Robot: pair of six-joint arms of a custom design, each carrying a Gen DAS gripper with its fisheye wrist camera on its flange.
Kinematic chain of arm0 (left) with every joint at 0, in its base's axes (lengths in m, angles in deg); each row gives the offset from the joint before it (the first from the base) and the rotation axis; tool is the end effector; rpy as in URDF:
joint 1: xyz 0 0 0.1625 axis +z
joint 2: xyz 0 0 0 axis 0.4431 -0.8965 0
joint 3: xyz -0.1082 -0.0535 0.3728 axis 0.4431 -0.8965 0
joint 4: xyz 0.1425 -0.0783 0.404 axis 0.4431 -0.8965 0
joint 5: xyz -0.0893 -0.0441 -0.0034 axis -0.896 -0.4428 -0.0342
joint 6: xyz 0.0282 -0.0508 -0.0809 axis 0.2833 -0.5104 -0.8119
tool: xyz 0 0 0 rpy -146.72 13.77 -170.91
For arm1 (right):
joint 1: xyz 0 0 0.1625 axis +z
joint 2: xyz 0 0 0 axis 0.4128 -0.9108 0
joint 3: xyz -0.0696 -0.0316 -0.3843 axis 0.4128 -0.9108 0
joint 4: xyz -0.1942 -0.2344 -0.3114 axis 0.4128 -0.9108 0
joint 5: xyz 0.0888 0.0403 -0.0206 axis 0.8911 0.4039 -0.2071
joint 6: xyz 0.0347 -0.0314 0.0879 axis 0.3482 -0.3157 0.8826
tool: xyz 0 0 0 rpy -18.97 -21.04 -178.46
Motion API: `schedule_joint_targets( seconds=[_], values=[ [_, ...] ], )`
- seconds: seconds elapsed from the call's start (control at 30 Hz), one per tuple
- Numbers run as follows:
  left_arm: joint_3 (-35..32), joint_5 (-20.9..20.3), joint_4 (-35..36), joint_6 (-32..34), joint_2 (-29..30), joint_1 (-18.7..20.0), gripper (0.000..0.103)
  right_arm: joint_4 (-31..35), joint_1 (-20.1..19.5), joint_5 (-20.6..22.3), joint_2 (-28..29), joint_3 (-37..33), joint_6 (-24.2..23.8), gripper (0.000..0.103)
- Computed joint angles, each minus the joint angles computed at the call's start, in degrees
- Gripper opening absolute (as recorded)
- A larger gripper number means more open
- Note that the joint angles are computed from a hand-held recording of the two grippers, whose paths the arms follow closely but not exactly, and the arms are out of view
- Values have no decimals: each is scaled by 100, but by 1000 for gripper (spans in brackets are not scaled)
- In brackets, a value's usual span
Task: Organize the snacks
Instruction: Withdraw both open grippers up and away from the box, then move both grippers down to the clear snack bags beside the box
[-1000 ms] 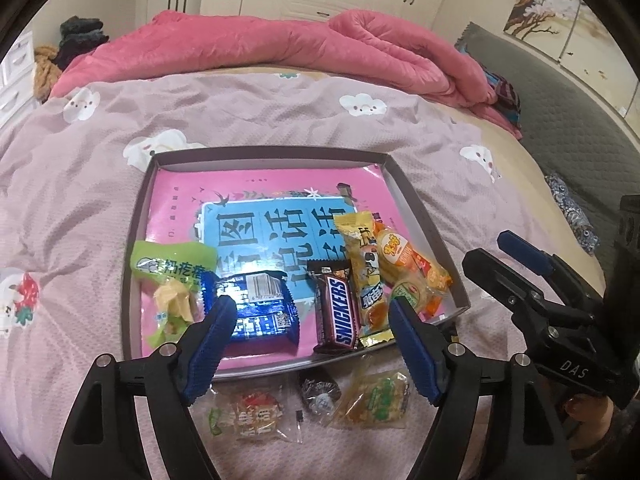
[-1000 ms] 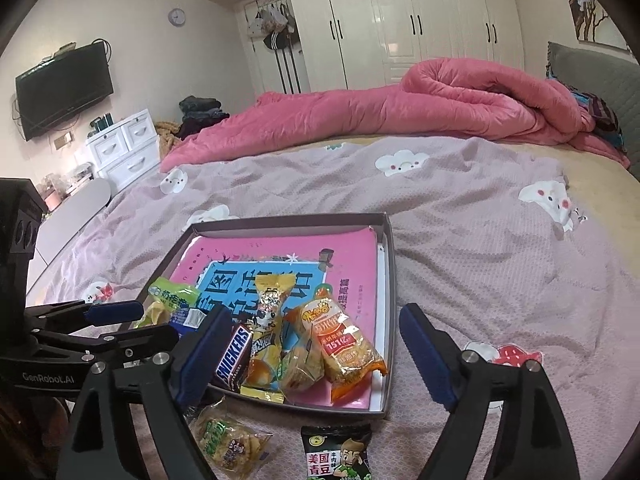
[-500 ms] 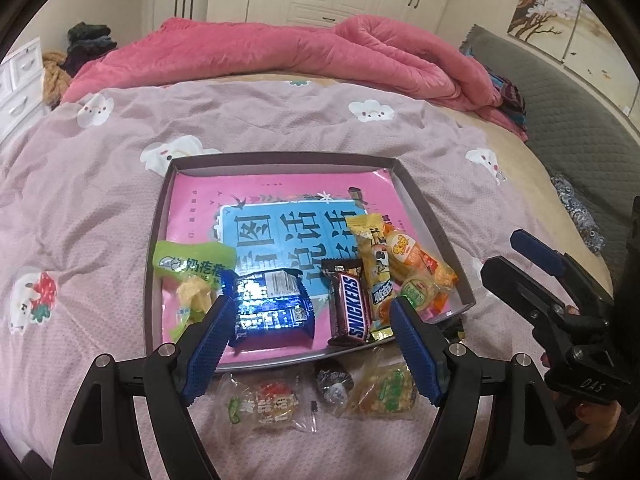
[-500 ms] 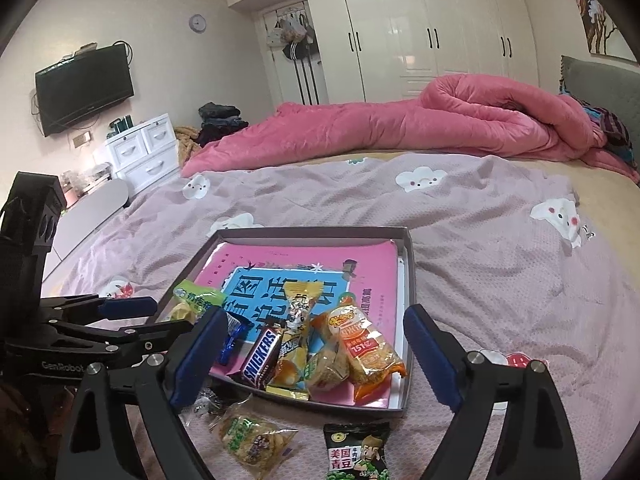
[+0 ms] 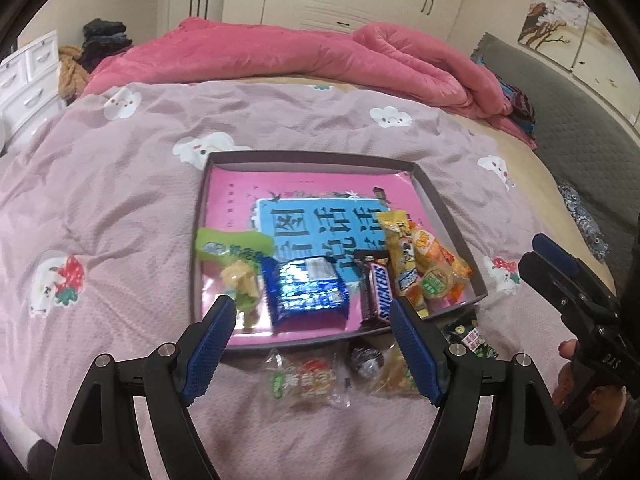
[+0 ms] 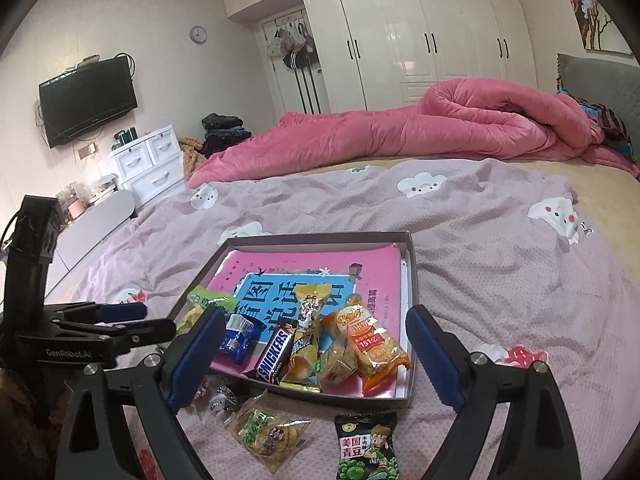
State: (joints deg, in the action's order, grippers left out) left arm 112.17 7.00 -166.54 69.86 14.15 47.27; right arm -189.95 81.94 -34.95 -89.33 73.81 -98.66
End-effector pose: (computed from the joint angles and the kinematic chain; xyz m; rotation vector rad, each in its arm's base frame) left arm -0.0089 -0.7401 0.3344 0.0324 2.3593 -0.9291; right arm 0.3571 -0.8031 -0.0099 1.0654 -2.5431 0.8927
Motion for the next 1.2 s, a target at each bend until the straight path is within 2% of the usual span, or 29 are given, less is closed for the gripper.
schedule_joint_targets(
  seconds=[0.83, 1.2],
  values=[
    [578, 27, -101, -226, -421, 78, 80, -58, 116, -346, -234, 678, -249, 92],
    [713, -55, 210, -355, -402, 137, 80, 25, 139, -611, -294, 944, -458, 92]
  ],
)
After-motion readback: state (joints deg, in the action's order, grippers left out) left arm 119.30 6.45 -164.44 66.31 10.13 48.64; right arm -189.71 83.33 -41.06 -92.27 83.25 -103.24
